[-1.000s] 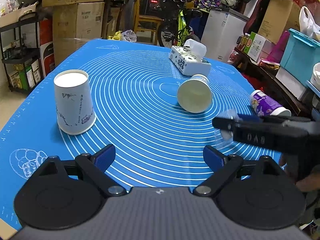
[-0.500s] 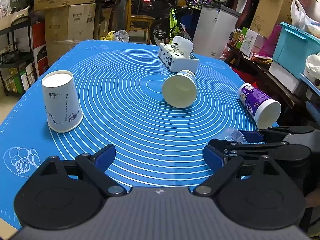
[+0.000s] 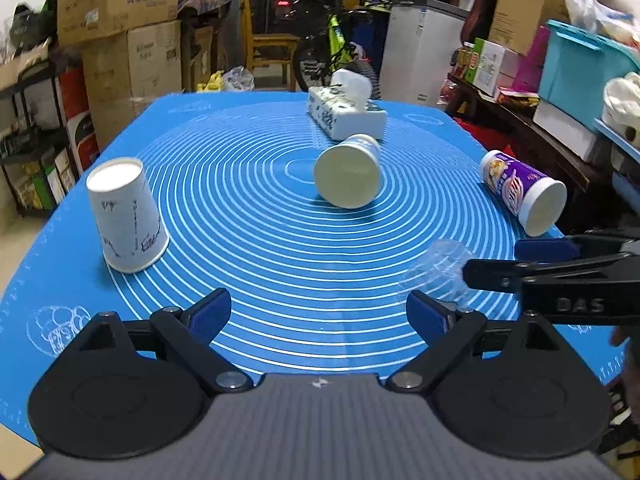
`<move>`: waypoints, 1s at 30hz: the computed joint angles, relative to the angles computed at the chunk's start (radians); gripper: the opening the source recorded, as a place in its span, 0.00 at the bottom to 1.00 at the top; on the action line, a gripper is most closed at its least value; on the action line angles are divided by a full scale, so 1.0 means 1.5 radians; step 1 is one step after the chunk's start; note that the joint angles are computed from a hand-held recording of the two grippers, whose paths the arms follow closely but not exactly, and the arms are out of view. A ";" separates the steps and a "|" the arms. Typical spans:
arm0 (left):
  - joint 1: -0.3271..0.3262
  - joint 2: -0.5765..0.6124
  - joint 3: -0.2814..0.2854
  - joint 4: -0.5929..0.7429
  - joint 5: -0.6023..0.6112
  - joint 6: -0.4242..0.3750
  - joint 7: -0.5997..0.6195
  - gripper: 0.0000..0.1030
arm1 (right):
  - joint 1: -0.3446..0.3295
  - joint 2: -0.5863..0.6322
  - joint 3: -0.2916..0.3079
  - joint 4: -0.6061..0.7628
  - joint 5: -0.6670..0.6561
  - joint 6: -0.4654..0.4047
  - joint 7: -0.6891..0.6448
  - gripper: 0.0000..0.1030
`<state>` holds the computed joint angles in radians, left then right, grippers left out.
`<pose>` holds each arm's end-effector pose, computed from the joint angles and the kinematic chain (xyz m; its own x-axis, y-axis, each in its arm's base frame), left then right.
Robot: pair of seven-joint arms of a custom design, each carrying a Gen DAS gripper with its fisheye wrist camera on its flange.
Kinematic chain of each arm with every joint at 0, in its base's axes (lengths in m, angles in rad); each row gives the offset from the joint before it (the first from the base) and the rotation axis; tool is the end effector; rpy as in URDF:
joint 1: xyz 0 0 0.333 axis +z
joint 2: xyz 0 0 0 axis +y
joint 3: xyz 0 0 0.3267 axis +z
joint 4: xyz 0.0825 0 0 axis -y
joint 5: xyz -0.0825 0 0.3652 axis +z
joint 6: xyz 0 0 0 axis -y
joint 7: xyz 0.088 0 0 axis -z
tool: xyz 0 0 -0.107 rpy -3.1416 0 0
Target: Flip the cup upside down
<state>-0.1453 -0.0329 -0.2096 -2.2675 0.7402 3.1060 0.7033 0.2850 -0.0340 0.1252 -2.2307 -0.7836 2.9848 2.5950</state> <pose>0.4819 -0.2401 0.4826 -0.2514 -0.9649 0.0761 -0.6328 0.1043 -0.7673 0.4767 0.2620 0.4852 0.1613 -0.9813 -0.1048 -0.6754 -0.0323 -0.7367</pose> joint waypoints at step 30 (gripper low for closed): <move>0.020 -0.104 -0.079 -0.077 0.126 -0.039 -0.108 0.91 | -0.144 -0.227 0.179 -0.197 0.165 -0.026 -0.091 0.78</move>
